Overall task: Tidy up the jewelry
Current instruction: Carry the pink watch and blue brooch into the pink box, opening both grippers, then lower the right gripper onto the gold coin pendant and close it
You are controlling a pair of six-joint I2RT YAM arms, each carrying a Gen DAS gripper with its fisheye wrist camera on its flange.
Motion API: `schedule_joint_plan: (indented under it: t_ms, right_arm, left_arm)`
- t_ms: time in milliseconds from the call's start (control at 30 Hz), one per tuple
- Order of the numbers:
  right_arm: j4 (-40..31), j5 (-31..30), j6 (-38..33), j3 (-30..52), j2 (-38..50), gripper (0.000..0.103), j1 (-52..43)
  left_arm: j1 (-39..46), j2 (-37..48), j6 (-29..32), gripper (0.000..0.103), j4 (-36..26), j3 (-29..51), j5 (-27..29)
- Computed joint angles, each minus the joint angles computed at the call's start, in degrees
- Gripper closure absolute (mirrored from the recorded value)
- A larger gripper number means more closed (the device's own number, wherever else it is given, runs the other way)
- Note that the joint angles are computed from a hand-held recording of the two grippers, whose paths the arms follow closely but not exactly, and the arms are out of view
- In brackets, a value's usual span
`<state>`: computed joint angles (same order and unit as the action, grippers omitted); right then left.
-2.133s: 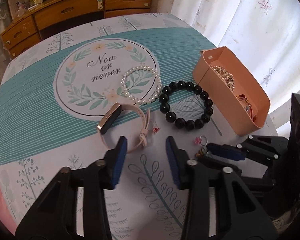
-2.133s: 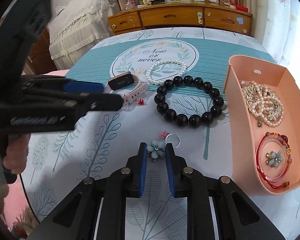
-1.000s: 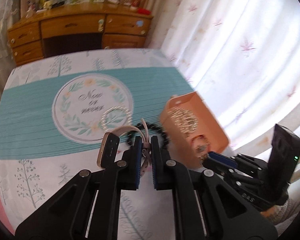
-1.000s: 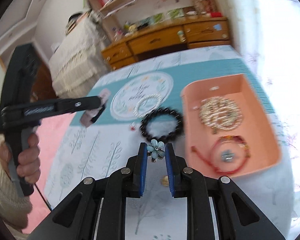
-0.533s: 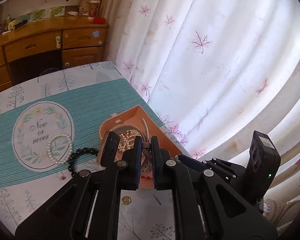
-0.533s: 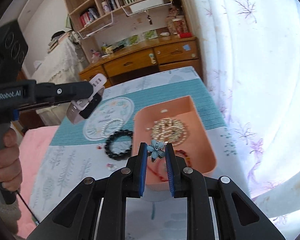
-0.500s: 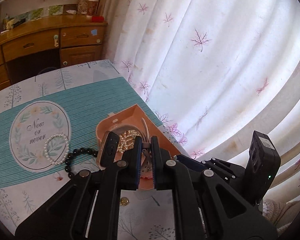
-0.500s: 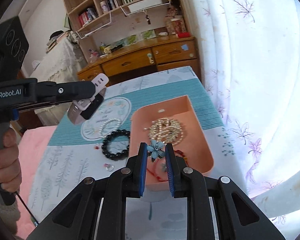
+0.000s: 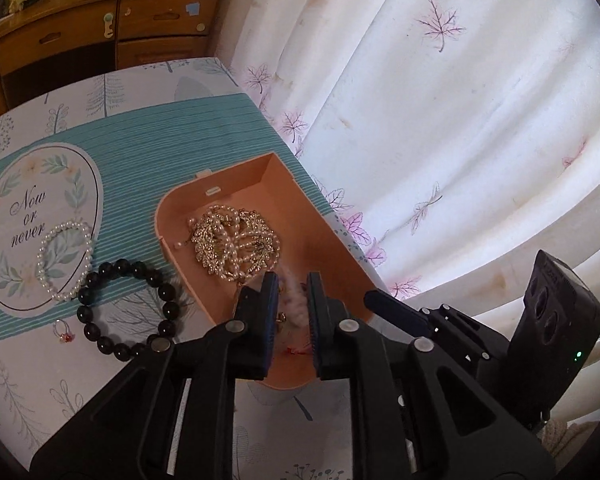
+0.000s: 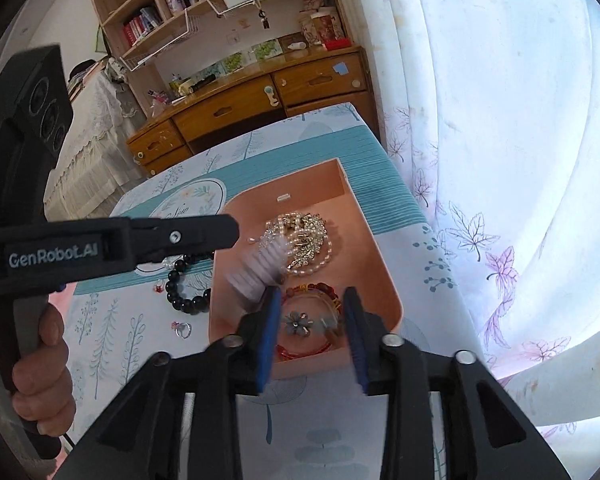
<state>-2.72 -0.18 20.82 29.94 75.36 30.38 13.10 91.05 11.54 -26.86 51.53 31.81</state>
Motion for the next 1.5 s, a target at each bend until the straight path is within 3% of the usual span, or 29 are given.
schedule_joint_plan:
  t_ms: [33, 100, 167, 533, 633, 833, 1167, 1433, 1500]
  right_arm:
    - [0.7, -0.4, 0.2, -0.4, 0.0, 0.065, -0.3]
    - [1.0, -0.9, 0.6, -0.7, 0.1, 0.065, -0.4]
    - [1.3, -1.4, 0.7, -0.9, 0.2, 0.065, -0.5]
    - [-4.1, 2.5, 0.0, -0.6, -6.0, 0.065, 13.2]
    - [-6.1, 0.9, -0.2, 0.8, -3.7, 0.065, 18.0]
    - [-4.3, 3.9, 1.1, 3.4, 5.9, 0.065, 25.3]
    - [-0.8, 9.6, -1.3, 11.5, 23.5, 0.067, 26.9]
    - [-0.4, 14.5, -2.6, 13.8, 27.1, 0.083, 28.7]
    - [-0.3, 15.2, -2.5, 13.7, 27.1, 0.084, 29.1]
  left_arm:
    - [0.7, -0.5, -0.1, 0.083, -0.1, -0.3, 0.1]
    - [2.3, -2.5, -0.4, 0.067, 0.3, -1.6, -0.6]
    - [4.3, -4.4, -0.1, 0.062, 0.3, -2.7, -0.6]
    - [23.8, -18.2, 12.9, 0.062, -3.4, -12.6, -3.7]
    - [30.8, -19.3, 18.3, 0.062, -4.0, -15.5, -3.6]
    - [42.0, -16.3, 27.5, 0.062, -4.4, -19.1, -2.9]
    - [44.3, -12.7, 30.4, 0.062, -2.2, -20.6, -2.2]
    - [43.5, -8.8, 30.0, 0.062, -0.5, -20.0, -2.2]
    - [43.0, -8.4, 29.6, 0.062, 0.1, -20.0, -2.2]
